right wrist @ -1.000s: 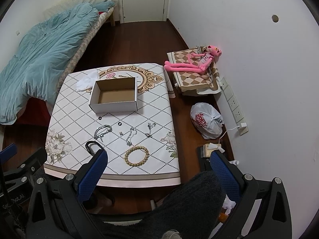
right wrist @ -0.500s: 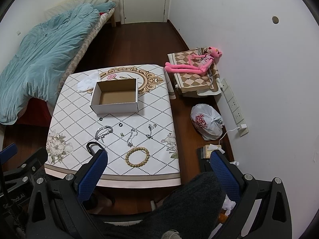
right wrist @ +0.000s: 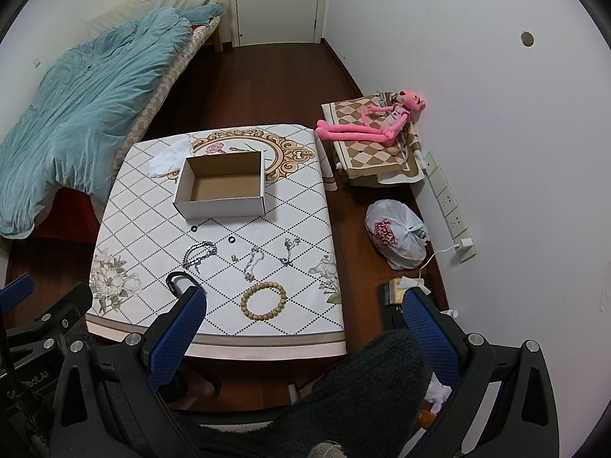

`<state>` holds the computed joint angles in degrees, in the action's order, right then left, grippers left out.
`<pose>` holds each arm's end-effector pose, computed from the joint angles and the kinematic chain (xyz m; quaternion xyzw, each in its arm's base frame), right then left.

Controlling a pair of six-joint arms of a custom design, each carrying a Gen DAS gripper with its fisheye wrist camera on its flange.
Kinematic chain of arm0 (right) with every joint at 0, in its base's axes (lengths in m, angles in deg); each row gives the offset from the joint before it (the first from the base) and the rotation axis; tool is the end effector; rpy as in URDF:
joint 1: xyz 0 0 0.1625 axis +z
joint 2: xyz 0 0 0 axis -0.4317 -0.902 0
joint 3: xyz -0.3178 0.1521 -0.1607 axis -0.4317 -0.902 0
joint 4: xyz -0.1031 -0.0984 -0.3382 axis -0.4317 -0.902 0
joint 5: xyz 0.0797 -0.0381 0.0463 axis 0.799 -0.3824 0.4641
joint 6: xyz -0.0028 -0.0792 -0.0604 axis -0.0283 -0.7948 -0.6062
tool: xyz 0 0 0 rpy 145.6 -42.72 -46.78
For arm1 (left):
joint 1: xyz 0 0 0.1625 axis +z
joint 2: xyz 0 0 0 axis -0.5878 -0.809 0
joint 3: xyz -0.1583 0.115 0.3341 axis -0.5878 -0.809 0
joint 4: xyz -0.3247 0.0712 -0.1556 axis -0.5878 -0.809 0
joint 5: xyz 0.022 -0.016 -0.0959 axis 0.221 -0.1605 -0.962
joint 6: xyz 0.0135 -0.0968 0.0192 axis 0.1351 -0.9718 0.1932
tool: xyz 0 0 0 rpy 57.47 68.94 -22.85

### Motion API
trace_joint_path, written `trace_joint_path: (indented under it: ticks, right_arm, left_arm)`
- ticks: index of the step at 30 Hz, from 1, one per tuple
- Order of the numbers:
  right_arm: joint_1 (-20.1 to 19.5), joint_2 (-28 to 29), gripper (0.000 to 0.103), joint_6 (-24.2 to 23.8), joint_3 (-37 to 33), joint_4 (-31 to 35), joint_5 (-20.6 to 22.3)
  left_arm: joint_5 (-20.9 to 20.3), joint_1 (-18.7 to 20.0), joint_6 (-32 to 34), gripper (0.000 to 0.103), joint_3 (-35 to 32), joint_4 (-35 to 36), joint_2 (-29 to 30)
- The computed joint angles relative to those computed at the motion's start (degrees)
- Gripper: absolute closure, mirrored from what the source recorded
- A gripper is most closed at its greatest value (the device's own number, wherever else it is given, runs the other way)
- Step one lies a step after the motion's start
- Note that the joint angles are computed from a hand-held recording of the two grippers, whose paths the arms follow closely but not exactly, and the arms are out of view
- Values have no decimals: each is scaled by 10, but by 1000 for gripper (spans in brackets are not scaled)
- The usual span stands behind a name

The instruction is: Organize jewelry

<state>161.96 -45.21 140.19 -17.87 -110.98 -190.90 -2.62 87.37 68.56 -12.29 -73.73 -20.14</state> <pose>0.5698 -0.4752 0.0917 -0.0576 -0.8480 0.2713 0.4516 -0.1614 -0.5229 0.5025 0.1916 0.9126 -0.1647 0.3216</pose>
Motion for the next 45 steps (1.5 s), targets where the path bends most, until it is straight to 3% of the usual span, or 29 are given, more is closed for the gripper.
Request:
trace_joint_path:
  ticks: [15, 24, 31, 36, 38, 39, 41, 45]
  right_arm:
    - [0, -6, 0, 0, 6, 1, 4]
    - [-61, -55, 0, 23, 138, -85, 1]
    - [-144, -74, 1, -44, 290, -268, 78]
    - [-183, -50, 11, -86, 332, -354, 123]
    - [-193, -43, 19, -97, 338, -375, 135]
    - [-197, -40, 21, -103, 343, -388, 141]
    - [-204, -34, 26, -107, 347, -401, 149]
    - [-212, -28, 29, -113, 351, -417, 159]
  left_arm:
    - [2, 2, 1, 1, 1, -13, 3]
    - [77, 70, 64, 1, 40, -143, 60]
    - [84, 127, 60, 1, 49, -132, 109]
    - [68, 167, 43, 2, 50, -119, 137]
    - [49, 182, 39, 3, 42, -118, 144]
    - [40, 189, 39, 6, 40, -121, 148]
    - [19, 202, 32, 23, 26, -113, 161]
    - [-16, 221, 20, 29, 6, -103, 178]
